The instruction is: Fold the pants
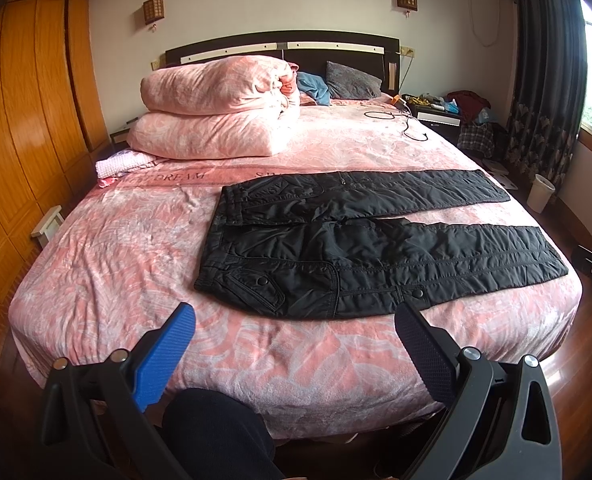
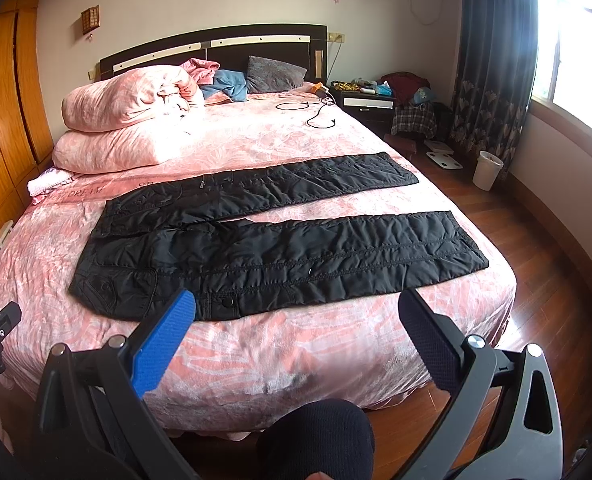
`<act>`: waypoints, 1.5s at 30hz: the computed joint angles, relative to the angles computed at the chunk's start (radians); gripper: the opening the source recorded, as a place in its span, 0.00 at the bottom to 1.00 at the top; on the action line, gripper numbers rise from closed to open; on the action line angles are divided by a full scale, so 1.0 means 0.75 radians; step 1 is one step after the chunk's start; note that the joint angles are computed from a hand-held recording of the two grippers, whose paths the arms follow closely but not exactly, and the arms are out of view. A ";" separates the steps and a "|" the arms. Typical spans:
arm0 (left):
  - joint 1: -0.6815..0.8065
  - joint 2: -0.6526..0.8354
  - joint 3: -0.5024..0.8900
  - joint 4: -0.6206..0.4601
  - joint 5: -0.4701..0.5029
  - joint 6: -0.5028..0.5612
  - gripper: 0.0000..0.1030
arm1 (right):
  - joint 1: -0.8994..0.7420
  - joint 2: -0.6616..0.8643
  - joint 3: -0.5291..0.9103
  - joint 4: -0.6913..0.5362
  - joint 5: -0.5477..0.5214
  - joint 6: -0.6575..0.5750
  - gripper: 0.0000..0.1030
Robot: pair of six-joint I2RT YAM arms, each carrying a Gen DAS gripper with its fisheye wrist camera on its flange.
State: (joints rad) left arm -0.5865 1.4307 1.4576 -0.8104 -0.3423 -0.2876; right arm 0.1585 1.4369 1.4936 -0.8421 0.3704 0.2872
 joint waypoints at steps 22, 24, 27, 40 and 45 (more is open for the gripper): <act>0.047 0.091 -0.020 0.086 0.126 0.031 0.97 | -0.084 -0.002 -0.121 0.157 -0.076 -0.085 0.98; 0.172 0.155 0.020 0.066 0.413 0.074 0.97 | -0.151 -0.011 -0.142 0.230 -0.208 -0.144 0.98; 0.331 0.335 0.142 -0.030 0.689 0.155 0.97 | -0.347 0.100 -0.096 0.240 -0.565 -0.189 0.98; 0.848 1.196 0.804 -0.213 1.054 -0.078 0.97 | -1.052 1.053 0.594 -0.110 -1.418 -0.293 0.98; 0.805 1.417 1.077 -0.342 1.079 -0.070 0.92 | -1.191 1.283 0.850 -0.173 -1.526 -0.246 0.98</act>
State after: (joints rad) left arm 0.0170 2.4933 2.2656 -1.0672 0.4668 -0.3403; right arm -0.7350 2.3993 2.1311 -0.9719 -0.7744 0.1025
